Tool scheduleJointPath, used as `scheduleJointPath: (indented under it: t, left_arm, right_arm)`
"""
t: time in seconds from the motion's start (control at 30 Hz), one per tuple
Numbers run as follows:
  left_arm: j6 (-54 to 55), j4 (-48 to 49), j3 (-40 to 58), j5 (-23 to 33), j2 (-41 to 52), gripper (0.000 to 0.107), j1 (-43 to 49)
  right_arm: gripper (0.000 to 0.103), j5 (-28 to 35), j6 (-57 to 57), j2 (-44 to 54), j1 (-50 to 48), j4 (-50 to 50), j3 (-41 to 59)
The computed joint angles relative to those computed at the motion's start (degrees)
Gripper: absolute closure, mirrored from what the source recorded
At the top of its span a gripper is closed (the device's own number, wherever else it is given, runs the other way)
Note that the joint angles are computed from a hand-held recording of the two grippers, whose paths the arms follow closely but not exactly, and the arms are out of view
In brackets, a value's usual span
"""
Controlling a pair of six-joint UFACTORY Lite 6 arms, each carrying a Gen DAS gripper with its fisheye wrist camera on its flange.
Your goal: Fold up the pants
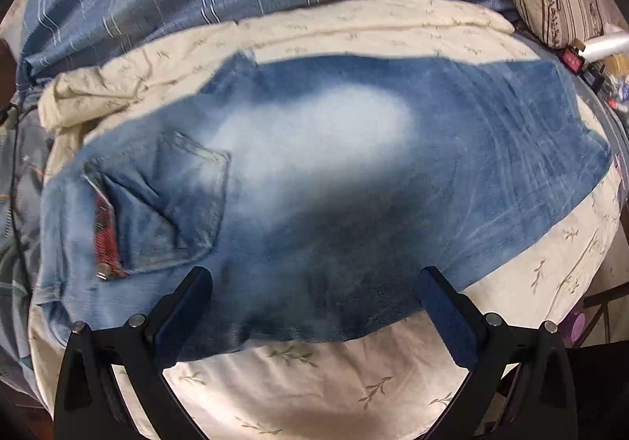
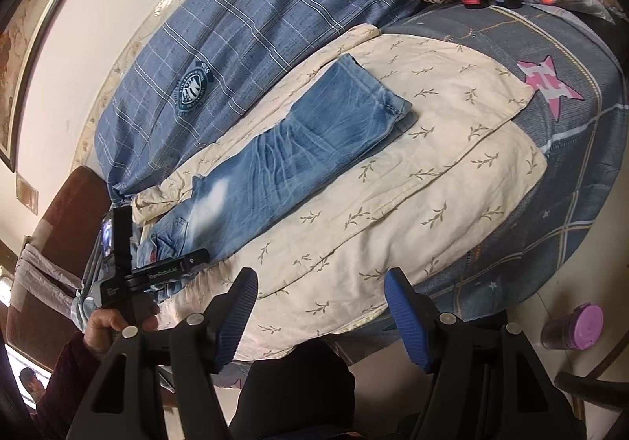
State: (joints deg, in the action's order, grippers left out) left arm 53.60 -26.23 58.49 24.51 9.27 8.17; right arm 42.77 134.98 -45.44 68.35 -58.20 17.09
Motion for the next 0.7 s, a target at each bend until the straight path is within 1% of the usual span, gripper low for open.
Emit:
scheduleJointPath:
  t: [0.1, 0.23, 0.3, 0.37, 0.47, 0.53, 0.63, 0.7]
  left_arm:
    - [0.8, -2.1, 0.3, 1.5, -2.3, 0.004, 0.2]
    - [0.4, -3.6, 2.8, 2.4, -2.0, 0.004, -1.1]
    - [1.2, -4.2, 3.9, 2.1, -1.2, 0.004, -2.0]
    - [-0.6, -2.5, 4.8, 0.9, -0.1, 0.004, -4.0]
    - [-6.6, 2.8, 4.7, -1.2, 0.8, 0.004, -7.9]
    - [-13.3, 8.1, 5.9, -3.1, 3.1, 0.004, -11.0]
    - [-24.4, 16.0, 9.4, -3.8, 7.2, 0.004, -15.3]
    - [-29.5, 19.7, 11.7, -3.8, 9.9, 0.004, -17.6]
  right_arm:
    - [0.033, -2.5, -0.6, -0.6, -2.3, -0.8, -0.8]
    - [0.033, -6.1, -1.0, -0.7, -5.6, -2.3, -1.3]
    - [0.033, -7.6, -1.8, -0.1, -7.0, -2.6, -1.1]
    - [0.033, -8.4, -2.9, 0.2, -7.8, -2.6, -0.9]
    - [0.033, -8.4, -4.1, -0.8, -8.0, -2.5, -1.4]
    - [0.033, -8.4, -4.7, -2.9, -8.4, -2.2, -2.5]
    - [0.033, -8.8, -5.6, -6.0, -9.4, -1.6, -4.1]
    - [0.032, -9.1, -6.8, -8.1, -10.5, -0.6, -5.1]
